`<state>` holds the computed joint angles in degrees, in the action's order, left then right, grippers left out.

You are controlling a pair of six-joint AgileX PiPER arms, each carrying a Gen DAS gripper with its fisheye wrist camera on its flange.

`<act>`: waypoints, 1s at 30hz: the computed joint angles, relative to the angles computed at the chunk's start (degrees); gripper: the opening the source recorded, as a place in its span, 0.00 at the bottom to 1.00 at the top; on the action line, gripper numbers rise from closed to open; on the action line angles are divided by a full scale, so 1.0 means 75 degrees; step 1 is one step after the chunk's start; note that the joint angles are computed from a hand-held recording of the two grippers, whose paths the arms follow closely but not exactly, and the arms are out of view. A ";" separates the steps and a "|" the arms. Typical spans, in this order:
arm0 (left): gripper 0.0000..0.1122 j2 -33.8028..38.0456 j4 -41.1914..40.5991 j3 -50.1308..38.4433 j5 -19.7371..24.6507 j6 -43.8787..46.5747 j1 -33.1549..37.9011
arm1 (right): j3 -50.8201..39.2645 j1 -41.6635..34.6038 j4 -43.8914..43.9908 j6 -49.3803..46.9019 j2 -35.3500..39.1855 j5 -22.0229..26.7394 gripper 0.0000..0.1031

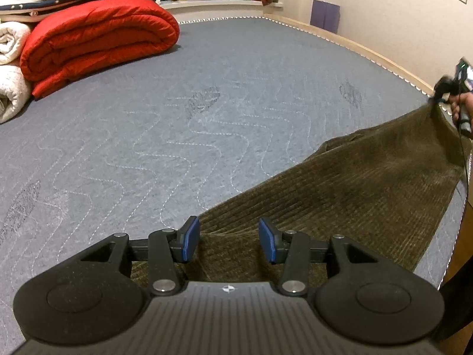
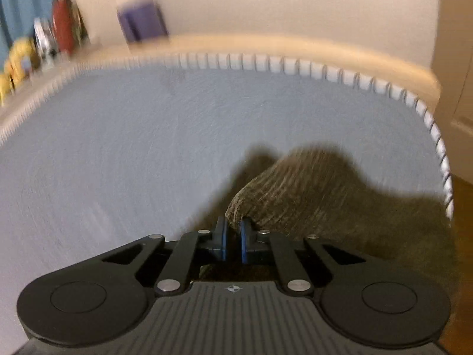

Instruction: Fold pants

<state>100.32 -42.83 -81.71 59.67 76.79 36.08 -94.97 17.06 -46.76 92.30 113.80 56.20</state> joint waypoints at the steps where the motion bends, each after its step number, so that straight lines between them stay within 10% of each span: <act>1: 0.44 -0.0008 -0.0055 0.0025 0.0002 0.0010 0.0004 | 0.0212 0.0172 -0.0722 0.0551 -0.0208 -0.0091 0.08; 5: 0.44 0.0092 -0.0248 0.0003 -0.0078 0.0076 -0.0009 | 0.1022 0.0321 -0.2376 0.1807 -0.0591 -0.1219 0.12; 8: 0.38 0.0342 -0.0117 -0.0170 -0.0187 -0.0154 -0.0039 | 0.0916 -0.0089 -0.0858 0.0535 -0.0330 -0.1663 0.51; 12: 0.05 0.0928 0.0689 -0.0687 -0.0394 -0.0841 -0.0094 | 0.1395 -0.0109 -0.0846 0.0648 -0.0694 -0.1038 0.54; 18: 0.03 0.1264 0.2473 -0.0915 -0.1906 -0.2801 -0.0434 | 0.3564 -0.0468 -0.1832 0.2316 -0.2416 -0.0663 0.55; 25: 0.10 0.0049 0.0612 -0.0059 -0.1219 -0.1352 -0.0286 | 0.5945 -0.2098 -0.0715 0.2621 -0.4217 -0.2981 0.55; 30: 0.20 -0.0767 -0.0153 0.0809 -0.0651 -0.0185 -0.0331 | 0.6704 -0.3151 0.1732 -0.0156 -0.4583 -0.5167 0.55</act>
